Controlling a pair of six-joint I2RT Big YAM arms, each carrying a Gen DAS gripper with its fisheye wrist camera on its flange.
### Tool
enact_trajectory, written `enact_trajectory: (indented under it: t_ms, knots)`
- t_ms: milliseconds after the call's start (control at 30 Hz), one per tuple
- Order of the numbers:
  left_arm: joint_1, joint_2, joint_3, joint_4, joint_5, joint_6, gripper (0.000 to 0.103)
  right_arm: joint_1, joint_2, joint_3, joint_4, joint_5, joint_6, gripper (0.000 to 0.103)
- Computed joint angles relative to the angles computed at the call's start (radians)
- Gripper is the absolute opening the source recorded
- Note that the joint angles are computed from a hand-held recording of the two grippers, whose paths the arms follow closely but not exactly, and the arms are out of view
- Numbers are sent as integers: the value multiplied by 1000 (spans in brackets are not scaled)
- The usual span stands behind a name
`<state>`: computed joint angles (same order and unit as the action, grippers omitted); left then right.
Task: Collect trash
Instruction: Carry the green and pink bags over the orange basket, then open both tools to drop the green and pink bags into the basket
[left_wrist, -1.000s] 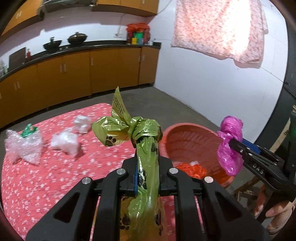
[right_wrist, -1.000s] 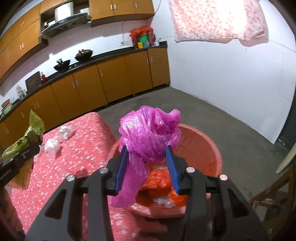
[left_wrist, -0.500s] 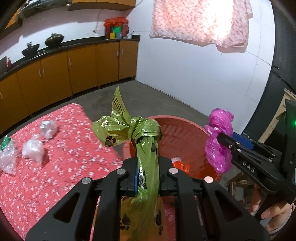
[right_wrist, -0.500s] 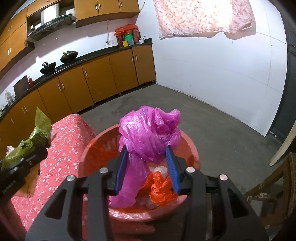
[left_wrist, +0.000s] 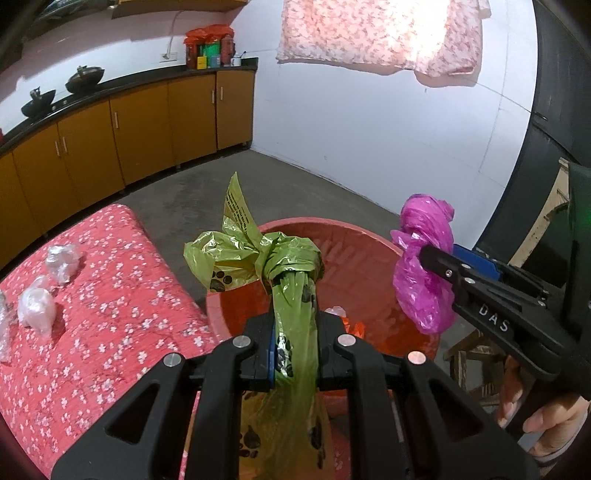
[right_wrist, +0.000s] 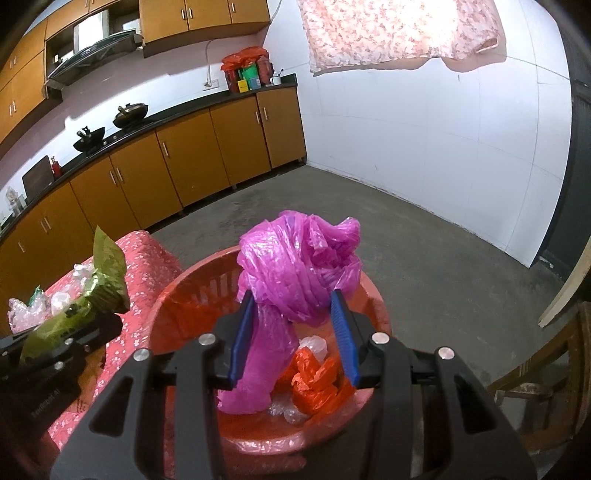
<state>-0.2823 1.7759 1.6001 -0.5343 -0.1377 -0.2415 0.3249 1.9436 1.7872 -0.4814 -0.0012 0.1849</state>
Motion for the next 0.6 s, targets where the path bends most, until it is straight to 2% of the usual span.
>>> enact_trajectory:
  t_ms: [600]
  knots:
    - [-7, 91, 104, -56, 29, 17, 14, -18, 53, 57, -23, -17, 16, 41]
